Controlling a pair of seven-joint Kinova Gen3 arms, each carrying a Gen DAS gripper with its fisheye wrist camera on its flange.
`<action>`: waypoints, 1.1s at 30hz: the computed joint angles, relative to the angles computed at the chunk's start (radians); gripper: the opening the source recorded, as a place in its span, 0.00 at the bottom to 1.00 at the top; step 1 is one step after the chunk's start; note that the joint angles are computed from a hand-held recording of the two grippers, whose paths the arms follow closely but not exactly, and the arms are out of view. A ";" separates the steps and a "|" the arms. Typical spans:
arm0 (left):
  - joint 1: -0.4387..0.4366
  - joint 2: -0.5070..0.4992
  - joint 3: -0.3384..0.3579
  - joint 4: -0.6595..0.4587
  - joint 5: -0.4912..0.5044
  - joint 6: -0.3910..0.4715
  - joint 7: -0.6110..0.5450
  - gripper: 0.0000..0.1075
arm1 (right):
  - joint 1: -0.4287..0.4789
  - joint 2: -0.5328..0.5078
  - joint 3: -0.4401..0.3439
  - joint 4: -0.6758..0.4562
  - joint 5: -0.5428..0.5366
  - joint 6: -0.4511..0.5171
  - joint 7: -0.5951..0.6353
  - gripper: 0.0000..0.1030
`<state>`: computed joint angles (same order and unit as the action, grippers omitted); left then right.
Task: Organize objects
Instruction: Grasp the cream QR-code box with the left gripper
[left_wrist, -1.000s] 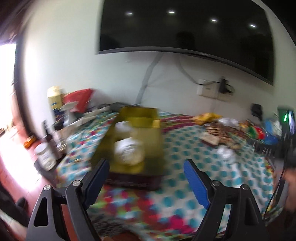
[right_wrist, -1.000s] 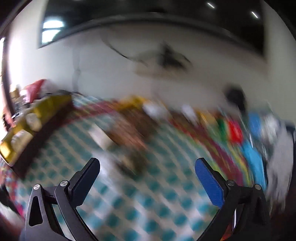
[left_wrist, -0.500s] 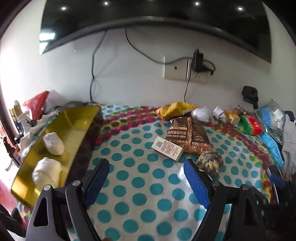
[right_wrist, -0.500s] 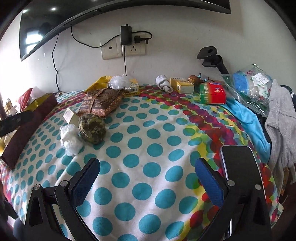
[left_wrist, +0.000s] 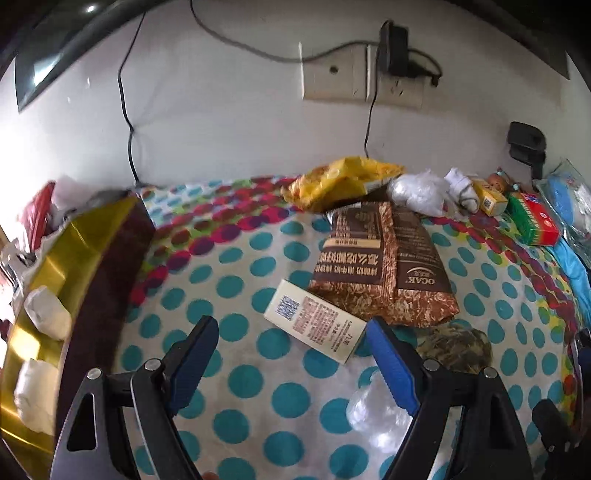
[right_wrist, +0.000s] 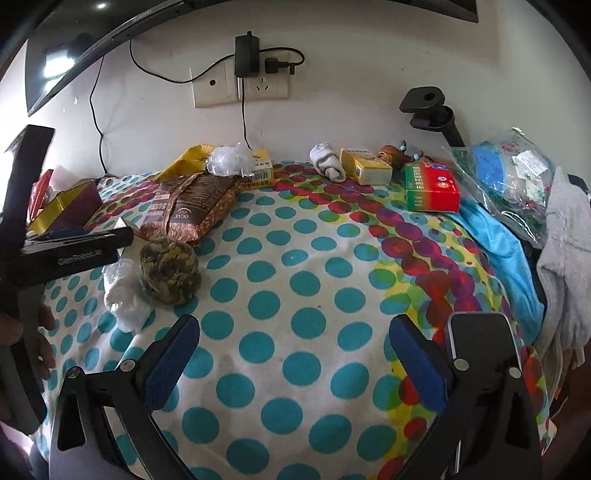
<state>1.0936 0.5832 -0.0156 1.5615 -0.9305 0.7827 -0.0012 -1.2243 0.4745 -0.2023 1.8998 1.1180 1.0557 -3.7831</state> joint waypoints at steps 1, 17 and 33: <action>-0.011 0.004 0.005 -0.004 0.014 -0.010 0.002 0.79 | 0.003 0.002 0.000 -0.002 -0.001 -0.002 0.006 0.99; -0.022 0.059 -0.035 -0.094 0.157 0.009 0.020 0.79 | 0.007 0.004 0.002 0.012 0.019 -0.039 -0.022 0.99; -0.002 0.005 -0.075 0.026 0.095 -0.083 0.066 0.30 | 0.008 0.009 0.010 -0.006 0.005 -0.042 0.017 0.99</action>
